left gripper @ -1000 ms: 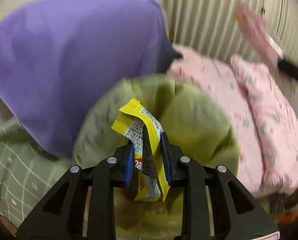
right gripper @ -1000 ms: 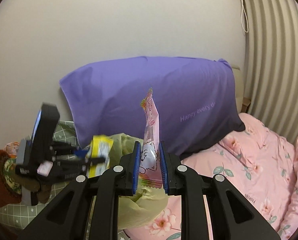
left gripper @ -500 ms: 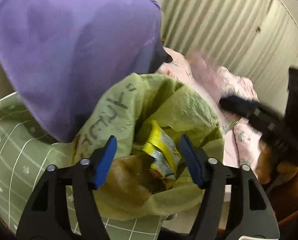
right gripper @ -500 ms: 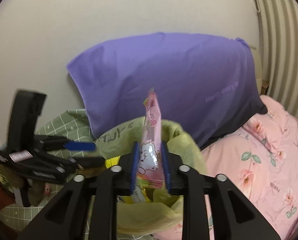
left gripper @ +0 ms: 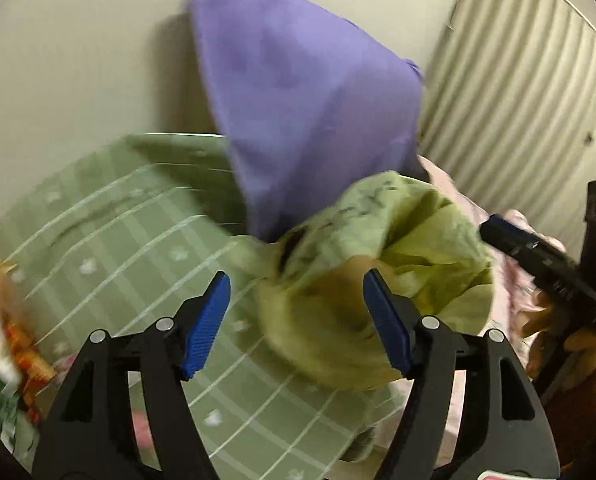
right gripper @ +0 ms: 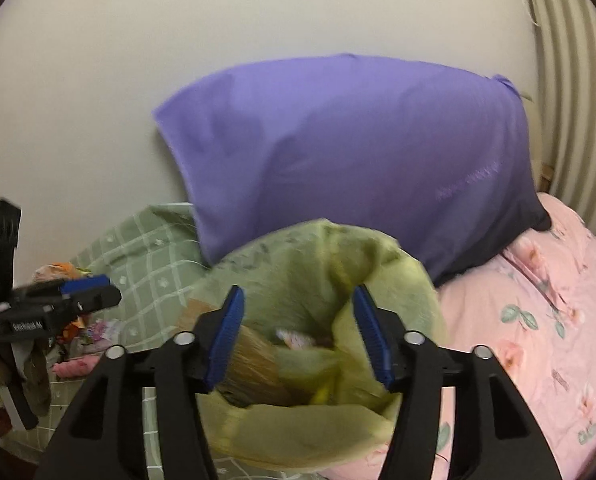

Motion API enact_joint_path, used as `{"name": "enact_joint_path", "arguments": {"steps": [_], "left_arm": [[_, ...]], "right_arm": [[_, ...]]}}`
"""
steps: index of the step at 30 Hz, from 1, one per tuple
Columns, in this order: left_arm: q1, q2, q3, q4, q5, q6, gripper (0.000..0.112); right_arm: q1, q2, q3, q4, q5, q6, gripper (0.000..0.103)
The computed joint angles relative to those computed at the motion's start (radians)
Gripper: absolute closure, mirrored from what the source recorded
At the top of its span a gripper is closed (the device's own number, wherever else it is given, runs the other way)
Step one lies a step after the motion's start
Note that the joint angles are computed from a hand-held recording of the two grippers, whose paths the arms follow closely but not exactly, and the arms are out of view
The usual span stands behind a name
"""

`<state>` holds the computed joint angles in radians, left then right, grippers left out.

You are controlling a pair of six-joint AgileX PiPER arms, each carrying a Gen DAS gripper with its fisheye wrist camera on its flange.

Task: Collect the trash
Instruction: 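Move both tools back to the table toward the red paper cup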

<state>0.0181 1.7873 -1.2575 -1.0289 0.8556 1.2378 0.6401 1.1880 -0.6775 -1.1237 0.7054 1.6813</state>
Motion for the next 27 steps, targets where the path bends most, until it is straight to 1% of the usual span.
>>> {"name": "enact_joint_path", "arguments": {"steps": [1, 3, 4, 6, 7, 10, 12, 14, 16, 18, 20, 21, 23, 25, 27], "left_arm": [[0.019, -0.020, 0.022, -0.012, -0.009, 0.018, 0.047], [0.079, -0.056, 0.090, -0.065, -0.052, 0.100, 0.047], [0.109, -0.067, 0.106, -0.074, -0.059, 0.119, 0.047], [0.177, -0.079, 0.131, -0.090, -0.075, 0.143, 0.047], [0.209, -0.080, 0.137, -0.095, -0.079, 0.149, 0.047], [0.323, -0.071, 0.143, -0.118, -0.111, 0.159, 0.047], [0.406, -0.066, 0.152, -0.149, -0.156, 0.172, 0.047], [0.476, -0.054, 0.158, -0.187, -0.219, 0.177, 0.047], [0.539, -0.027, 0.138, -0.191, -0.260, 0.140, 0.047], [0.597, 0.022, 0.080, -0.125, -0.286, 0.037, 0.047], [0.635, 0.067, 0.025, -0.046, -0.302, -0.070, 0.047], [0.653, 0.088, 0.007, -0.025, -0.303, -0.097, 0.047], [0.672, 0.131, -0.033, 0.025, -0.304, -0.152, 0.047], [0.659, 0.164, -0.060, 0.083, -0.322, -0.211, 0.047], [0.657, 0.207, -0.106, 0.157, -0.321, -0.296, 0.047]], "right_arm": [[0.007, 0.006, -0.005, -0.022, -0.022, 0.009, 0.043], [0.025, 0.022, -0.018, -0.053, -0.046, 0.027, 0.043], [0.033, 0.039, -0.033, -0.068, -0.083, 0.032, 0.043], [0.031, 0.062, -0.057, -0.049, -0.140, -0.003, 0.043], [0.040, 0.094, -0.088, -0.028, -0.169, -0.044, 0.043], [0.092, 0.169, -0.150, -0.051, -0.155, -0.069, 0.043], [0.117, 0.229, -0.204, -0.051, -0.160, -0.104, 0.043], [0.132, 0.276, -0.248, -0.032, -0.166, -0.134, 0.043], [0.140, 0.327, -0.299, -0.006, -0.178, -0.167, 0.043], [0.148, 0.358, -0.327, 0.000, -0.178, -0.171, 0.043], [0.156, 0.396, -0.358, 0.005, -0.206, -0.172, 0.043], [0.162, 0.414, -0.374, 0.008, -0.215, -0.175, 0.043], [0.170, 0.456, -0.413, 0.026, -0.216, -0.202, 0.043], [0.180, 0.493, -0.450, 0.061, -0.213, -0.243, 0.043], [0.192, 0.526, -0.483, 0.099, -0.197, -0.279, 0.043]]}}
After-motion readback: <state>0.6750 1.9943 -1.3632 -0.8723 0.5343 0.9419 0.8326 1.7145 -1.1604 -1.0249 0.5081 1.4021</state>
